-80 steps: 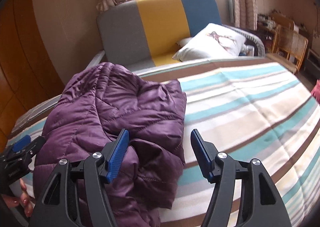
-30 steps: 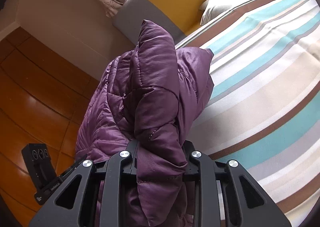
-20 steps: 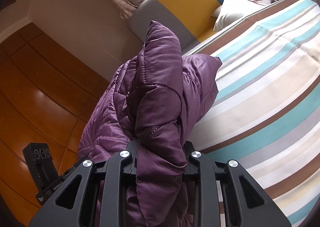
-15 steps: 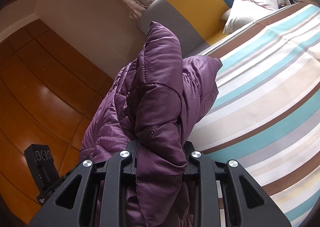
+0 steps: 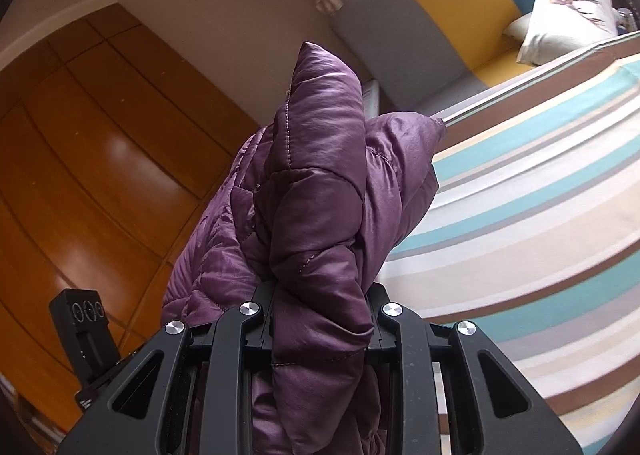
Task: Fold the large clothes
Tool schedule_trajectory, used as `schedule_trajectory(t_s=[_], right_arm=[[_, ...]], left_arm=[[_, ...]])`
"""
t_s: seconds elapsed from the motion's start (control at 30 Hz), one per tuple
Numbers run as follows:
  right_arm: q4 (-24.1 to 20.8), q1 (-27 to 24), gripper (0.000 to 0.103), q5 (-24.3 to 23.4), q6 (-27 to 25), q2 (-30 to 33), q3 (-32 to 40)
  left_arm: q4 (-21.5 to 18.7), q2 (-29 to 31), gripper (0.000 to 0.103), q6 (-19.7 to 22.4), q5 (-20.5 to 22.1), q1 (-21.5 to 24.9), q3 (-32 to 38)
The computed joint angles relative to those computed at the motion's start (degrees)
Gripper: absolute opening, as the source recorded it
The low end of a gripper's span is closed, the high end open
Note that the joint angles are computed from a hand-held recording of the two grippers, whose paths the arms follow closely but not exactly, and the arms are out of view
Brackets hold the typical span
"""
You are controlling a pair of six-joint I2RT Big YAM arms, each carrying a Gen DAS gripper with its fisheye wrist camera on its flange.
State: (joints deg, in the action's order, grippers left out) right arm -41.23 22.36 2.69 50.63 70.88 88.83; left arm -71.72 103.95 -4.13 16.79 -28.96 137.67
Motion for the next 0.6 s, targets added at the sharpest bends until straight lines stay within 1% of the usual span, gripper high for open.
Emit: schedule_trajectory(t_s=[0.13,0.33,0.43,0.5,0.53,0.6], right_arm=[[0.7,-0.7,0.025,-1.8,-1.1,3.0,1.8],[0.7,-2.2,0.025,-3.3,-1.3,6.9,3.5],[-0.2,-2.8,0.025,-3.5,-1.2,8.8,4.5],[-1.9,-3.0,0.027,-2.5,-1.5,10.3,4.8],[-2.0,-3.3,0.028,-2.2,-1.6,10.6,4.3],[-1.8,-3.7,0.031,-2.1,-1.7,10.9,3.2]], left_arm=[[0.4,0.1,0.055,0.0,-0.3,2.0,-0.2],[0.9,1.4,0.055,-0.3,-1.1,3.3,-0.3],[0.3,3.5,0.055,-0.5,-1.7,3.1,1.1],[0.4,3.8,0.057,-1.0,-1.5,3.5,-0.5],[0.9,3.9,0.061,-1.8,-1.5,3.3,-1.3],[5.9,1.9,0.065,-3.8,0.9,4.2,-7.4]])
